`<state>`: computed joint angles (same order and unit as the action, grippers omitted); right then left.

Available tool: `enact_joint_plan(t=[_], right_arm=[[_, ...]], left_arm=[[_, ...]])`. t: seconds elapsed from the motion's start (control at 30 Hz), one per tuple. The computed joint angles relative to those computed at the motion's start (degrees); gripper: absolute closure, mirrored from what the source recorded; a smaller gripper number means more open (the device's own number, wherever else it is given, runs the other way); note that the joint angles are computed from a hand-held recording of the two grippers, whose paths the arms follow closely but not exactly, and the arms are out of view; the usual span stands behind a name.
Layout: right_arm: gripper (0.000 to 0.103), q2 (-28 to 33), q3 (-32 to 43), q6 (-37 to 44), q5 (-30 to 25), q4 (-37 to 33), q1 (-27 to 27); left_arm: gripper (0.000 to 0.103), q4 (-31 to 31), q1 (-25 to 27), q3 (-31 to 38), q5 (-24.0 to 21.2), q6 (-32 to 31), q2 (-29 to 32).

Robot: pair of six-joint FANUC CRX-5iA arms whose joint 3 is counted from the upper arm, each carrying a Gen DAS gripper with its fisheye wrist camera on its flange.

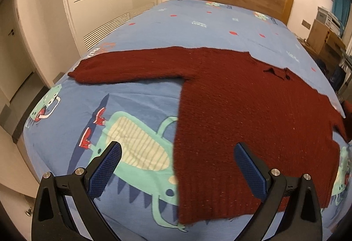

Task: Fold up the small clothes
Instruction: 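Lift the sleeve with the right tool and carry it across the sweater body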

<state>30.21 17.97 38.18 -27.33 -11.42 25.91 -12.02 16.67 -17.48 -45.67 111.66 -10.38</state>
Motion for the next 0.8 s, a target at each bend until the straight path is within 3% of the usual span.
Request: enact_joint_plan(t=[0.27, 0.63, 0.8], right_arm=[[0.094, 6.61, 14.51, 6.68, -5.96, -9.52, 5.95], [0.094, 20.35, 41.82, 10.51, -17.04, -11.72, 12.35], [0.094, 26.51, 52.84, 12.95, -22.77, -13.57, 14.63]], left_arm=[[0.003, 5.88, 7.49, -4.68, 1.59, -5.41, -4.98], [0.003, 14.01, 18.79, -11.46, 2.87, -12.70, -11.21], [0.003, 13.45, 20.70, -12.37, 2.04, -13.84, -12.62]])
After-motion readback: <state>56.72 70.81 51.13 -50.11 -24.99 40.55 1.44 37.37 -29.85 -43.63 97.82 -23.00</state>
